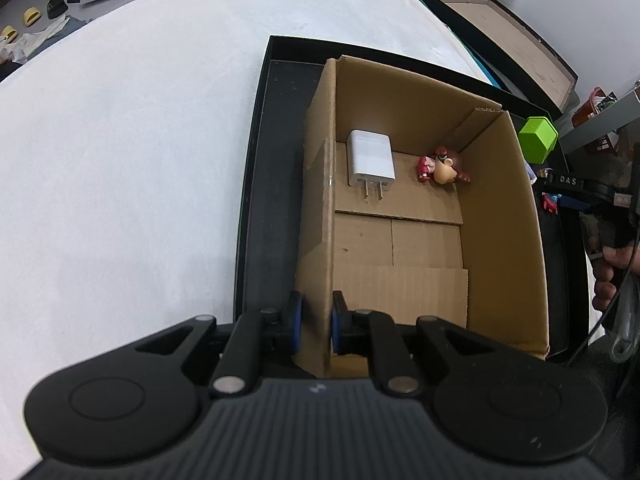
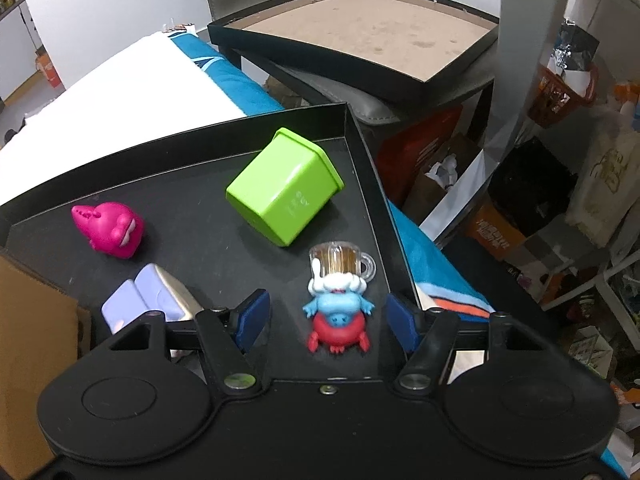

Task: Organize rigid objects
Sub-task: 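Close the right gripper on the blue-red figurine with the mug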

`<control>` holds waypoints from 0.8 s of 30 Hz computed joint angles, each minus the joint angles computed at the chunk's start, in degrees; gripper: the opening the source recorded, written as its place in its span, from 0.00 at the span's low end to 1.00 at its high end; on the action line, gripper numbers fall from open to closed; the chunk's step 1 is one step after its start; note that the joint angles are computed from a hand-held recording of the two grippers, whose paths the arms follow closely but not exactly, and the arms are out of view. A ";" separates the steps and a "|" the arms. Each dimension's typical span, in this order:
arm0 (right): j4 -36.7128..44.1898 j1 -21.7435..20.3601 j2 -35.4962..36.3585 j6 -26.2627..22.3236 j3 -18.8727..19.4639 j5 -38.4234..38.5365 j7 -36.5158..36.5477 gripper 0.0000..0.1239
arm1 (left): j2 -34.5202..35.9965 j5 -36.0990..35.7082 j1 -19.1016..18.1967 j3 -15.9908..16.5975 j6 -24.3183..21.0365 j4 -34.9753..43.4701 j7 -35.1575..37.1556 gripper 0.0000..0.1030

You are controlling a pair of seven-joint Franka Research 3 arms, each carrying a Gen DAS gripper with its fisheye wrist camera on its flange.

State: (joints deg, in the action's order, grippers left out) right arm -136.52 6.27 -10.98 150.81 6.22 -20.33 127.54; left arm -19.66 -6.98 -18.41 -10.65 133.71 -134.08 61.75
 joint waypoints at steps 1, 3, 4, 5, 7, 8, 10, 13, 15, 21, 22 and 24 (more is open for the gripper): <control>0.47 -0.10 0.50 -0.21 0.16 -0.31 0.48 0.46 | 0.01 0.11 0.01 -0.06 -0.07 0.05 -0.10 0.13; 1.59 -0.31 1.65 -1.52 0.40 -1.80 2.03 0.35 | 0.04 0.29 0.00 -0.13 -0.13 0.16 -0.15 0.13; 1.78 -0.51 1.79 -1.53 0.63 -3.98 3.43 0.31 | 0.02 0.44 0.01 -0.18 -0.26 0.19 -0.22 0.13; 1.93 -0.22 1.87 -1.54 0.32 -4.07 3.05 0.30 | 0.06 0.45 0.01 -0.16 -0.27 0.25 -0.25 0.13; 1.87 0.49 1.63 -1.47 -0.54 -2.14 1.44 0.29 | 0.01 0.54 -0.01 -0.18 -0.27 0.24 -0.29 0.13; 1.71 0.69 1.51 -1.27 -0.87 -1.25 0.61 0.29 | 0.08 0.57 -0.01 -0.20 -0.24 0.28 -0.33 0.13; 1.06 0.99 0.71 -1.55 -1.22 0.63 -0.76 0.29 | 0.08 0.58 -0.03 -0.18 -0.24 0.27 -0.34 0.13; -0.51 1.39 -1.26 -1.38 -1.66 4.79 -3.37 0.29 | 0.14 0.67 -0.05 -0.21 -0.22 0.31 -0.33 0.13; -1.44 1.28 -2.86 -1.73 -1.47 6.37 -4.69 0.29 | 0.16 0.67 -0.11 -0.26 -0.10 0.23 -0.36 0.13; -3.45 1.13 -7.54 -2.52 -0.83 12.43 -7.27 0.29 | -0.02 0.52 -0.32 -0.13 0.04 0.06 0.28 0.13; -3.60 1.15 -8.20 -2.65 -0.77 13.39 -7.70 0.29 | -0.02 0.51 -0.33 -0.12 0.04 0.05 0.39 0.13; -3.99 1.30 -9.63 -2.68 -0.50 15.19 -8.40 0.29 | -0.06 0.39 -0.35 -0.10 0.02 0.04 0.45 0.13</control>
